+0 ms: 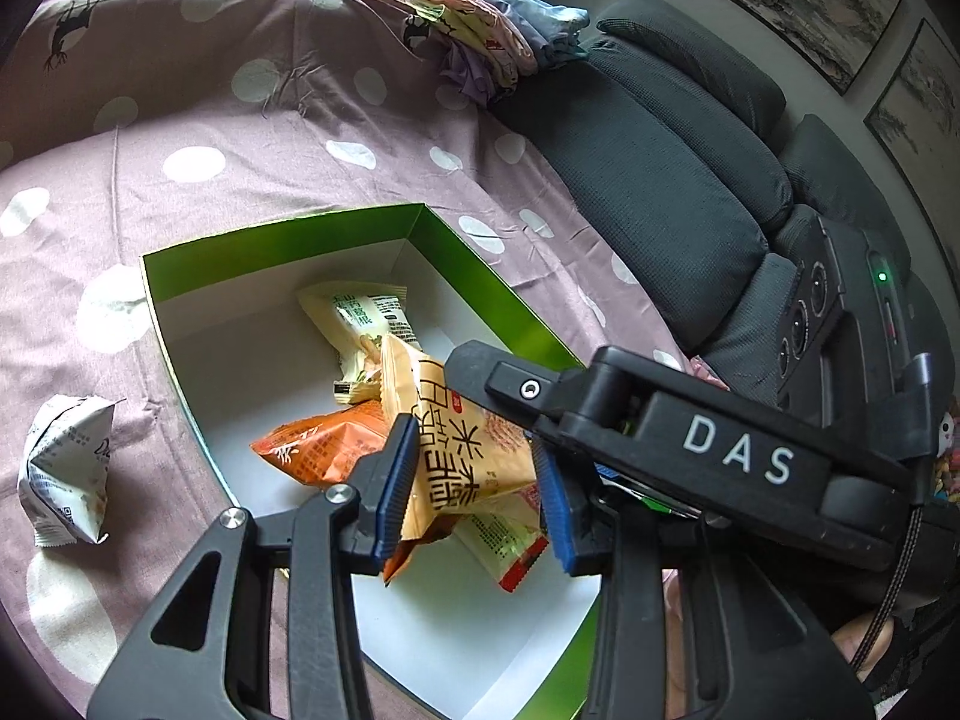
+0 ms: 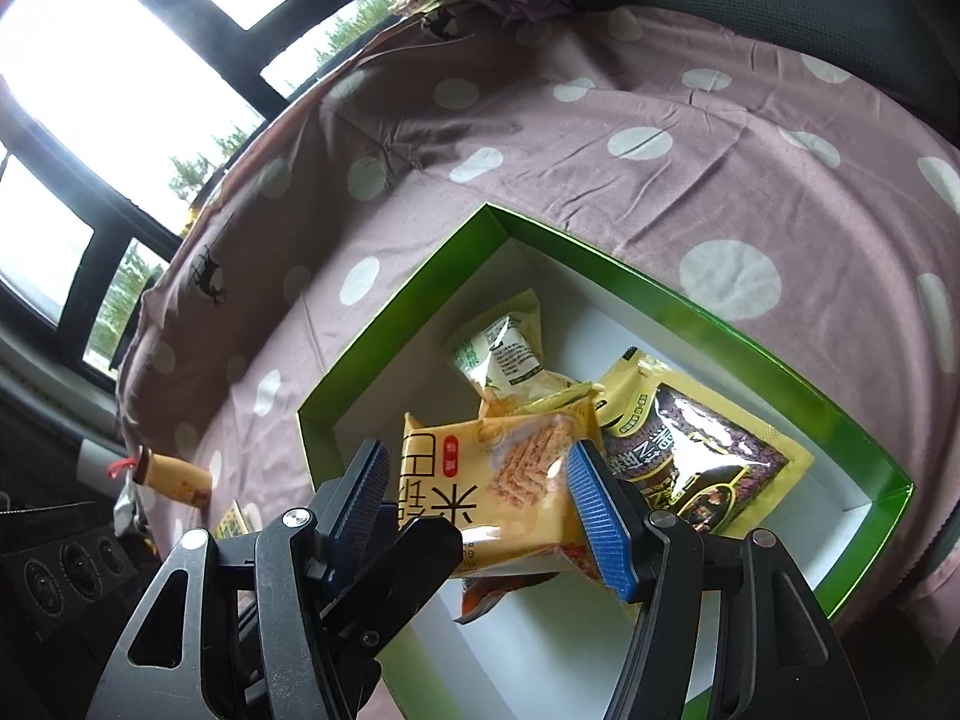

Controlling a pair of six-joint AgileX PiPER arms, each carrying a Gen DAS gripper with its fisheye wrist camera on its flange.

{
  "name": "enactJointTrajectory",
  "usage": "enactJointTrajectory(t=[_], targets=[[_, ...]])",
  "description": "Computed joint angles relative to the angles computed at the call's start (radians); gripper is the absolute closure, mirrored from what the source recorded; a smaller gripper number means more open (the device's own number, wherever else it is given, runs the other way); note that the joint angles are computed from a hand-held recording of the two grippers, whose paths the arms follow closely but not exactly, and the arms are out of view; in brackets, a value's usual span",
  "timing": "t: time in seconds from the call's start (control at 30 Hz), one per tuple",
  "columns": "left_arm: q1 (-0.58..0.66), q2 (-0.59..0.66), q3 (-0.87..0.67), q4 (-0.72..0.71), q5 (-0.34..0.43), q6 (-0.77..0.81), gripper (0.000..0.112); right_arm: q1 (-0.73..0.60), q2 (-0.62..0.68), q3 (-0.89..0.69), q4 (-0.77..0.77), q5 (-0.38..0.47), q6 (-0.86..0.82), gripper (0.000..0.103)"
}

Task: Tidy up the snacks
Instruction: 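Lower the rice-cracker packet with the right tool into the box, then open the right tool to release the rice-cracker packet and withdraw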

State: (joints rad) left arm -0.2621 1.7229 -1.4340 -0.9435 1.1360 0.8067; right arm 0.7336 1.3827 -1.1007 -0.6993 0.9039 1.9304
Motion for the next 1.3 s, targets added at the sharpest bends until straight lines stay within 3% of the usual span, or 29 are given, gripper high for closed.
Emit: enactJointTrajectory(t=[0.33, 0.47, 0.77, 0.87, 1.03, 1.17, 1.3], targets=[[-0.001, -0.034, 0.028, 0.029, -0.053, -0.016, 0.072, 0.002, 0.020, -0.027, 0.025, 0.046, -0.019, 0.038], [0.040, -0.086, 0.057, 0.026, -0.081, 0.001, 0.057, 0.038, 0.018, -0.033, -0.047, 0.034, 0.015, 0.038], [0.286, -0.192, 0.115, 0.002, -0.067, 0.037, 0.029, 0.135, 0.080, -0.147, -0.158, 0.146, 0.006, 0.038], [0.381, -0.222, 0.128, 0.047, -0.076, 0.026, 0.027, 0.155, 0.110, -0.196, -0.168, 0.173, -0.023, 0.037], [0.544, -0.253, 0.170, 0.109, -0.149, 0.007, 0.021, 0.186, 0.193, -0.312, -0.184, 0.215, -0.097, 0.027], [0.681, -0.194, 0.173, 0.099, -0.157, 0.016, 0.021, 0.171, 0.269, -0.398, -0.158, 0.142, -0.195, 0.024], [0.737, -0.106, 0.140, 0.158, -0.189, -0.064, 0.021, 0.126, 0.398, -0.541, -0.022, 0.061, -0.381, 0.019]])
